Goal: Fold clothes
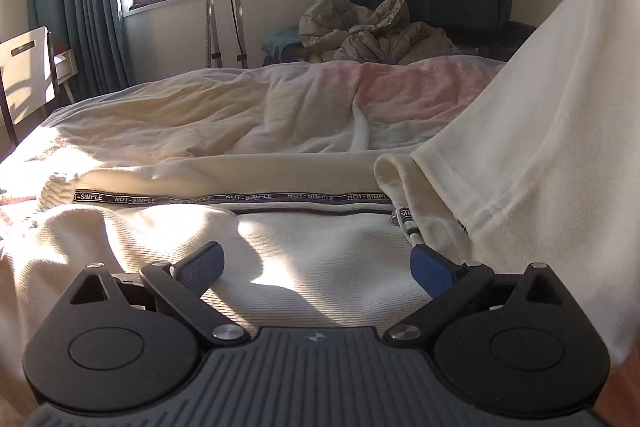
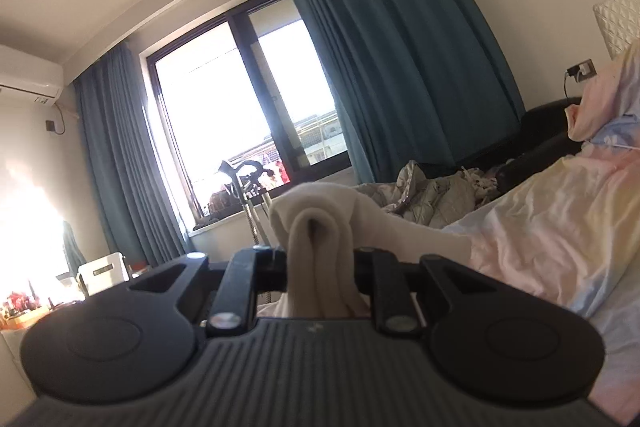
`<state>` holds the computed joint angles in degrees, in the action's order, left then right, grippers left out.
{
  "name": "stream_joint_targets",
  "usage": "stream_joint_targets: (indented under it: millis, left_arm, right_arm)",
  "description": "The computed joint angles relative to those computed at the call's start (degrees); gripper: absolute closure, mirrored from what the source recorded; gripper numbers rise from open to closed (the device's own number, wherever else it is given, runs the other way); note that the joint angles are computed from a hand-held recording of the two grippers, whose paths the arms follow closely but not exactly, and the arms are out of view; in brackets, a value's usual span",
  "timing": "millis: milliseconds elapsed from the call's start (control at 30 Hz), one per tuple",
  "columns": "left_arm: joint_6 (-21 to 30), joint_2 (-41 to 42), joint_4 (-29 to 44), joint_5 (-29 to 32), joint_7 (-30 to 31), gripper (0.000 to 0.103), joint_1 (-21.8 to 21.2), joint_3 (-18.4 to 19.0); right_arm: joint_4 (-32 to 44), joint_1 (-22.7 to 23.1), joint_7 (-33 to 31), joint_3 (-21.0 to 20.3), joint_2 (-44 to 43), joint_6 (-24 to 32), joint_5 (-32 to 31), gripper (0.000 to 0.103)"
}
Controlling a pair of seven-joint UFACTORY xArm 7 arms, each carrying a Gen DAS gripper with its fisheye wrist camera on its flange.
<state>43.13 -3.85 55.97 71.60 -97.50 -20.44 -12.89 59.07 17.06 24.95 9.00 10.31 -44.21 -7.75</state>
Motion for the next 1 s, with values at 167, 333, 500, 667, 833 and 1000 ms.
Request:
stream_joint_targets:
  millis: [167,333,500,667,833,1000]
  left_arm:
    - [2.9,-21.4,-14.5,-3.4,3.1,0.003,2.9,0.1]
    - [9.4,-44.1,-26.4,-9.2,7.6,0.003,5.5,-0.2]
    - [16.6,-63.9,-34.5,-16.1,12.2,0.002,7.2,-0.5]
    - [18.4,-75.4,-38.5,-23.2,12.4,0.002,8.8,-0.8]
    - [9.9,-75.5,-40.1,-28.0,7.7,0.002,12.2,-0.2]
    - [-1.6,-68.7,-39.3,-31.7,2.8,0.002,17.1,-2.2]
  right_arm:
    - [5.4,6.7,-12.2,2.1,3.1,2.0,1.3,0.083]
    - [12.6,15.8,-24.1,3.4,9.3,5.0,5.7,0.083]
    - [20.3,23.9,-31.3,4.5,17.1,9.3,6.5,0.083]
    - [25.1,29.4,-35.4,4.3,23.3,18.4,2.5,0.083]
    - [22.0,28.8,-37.8,5.1,21.9,18.2,0.9,0.077]
    - [17.4,10.6,-26.9,21.2,18.2,23.3,-16.4,0.057]
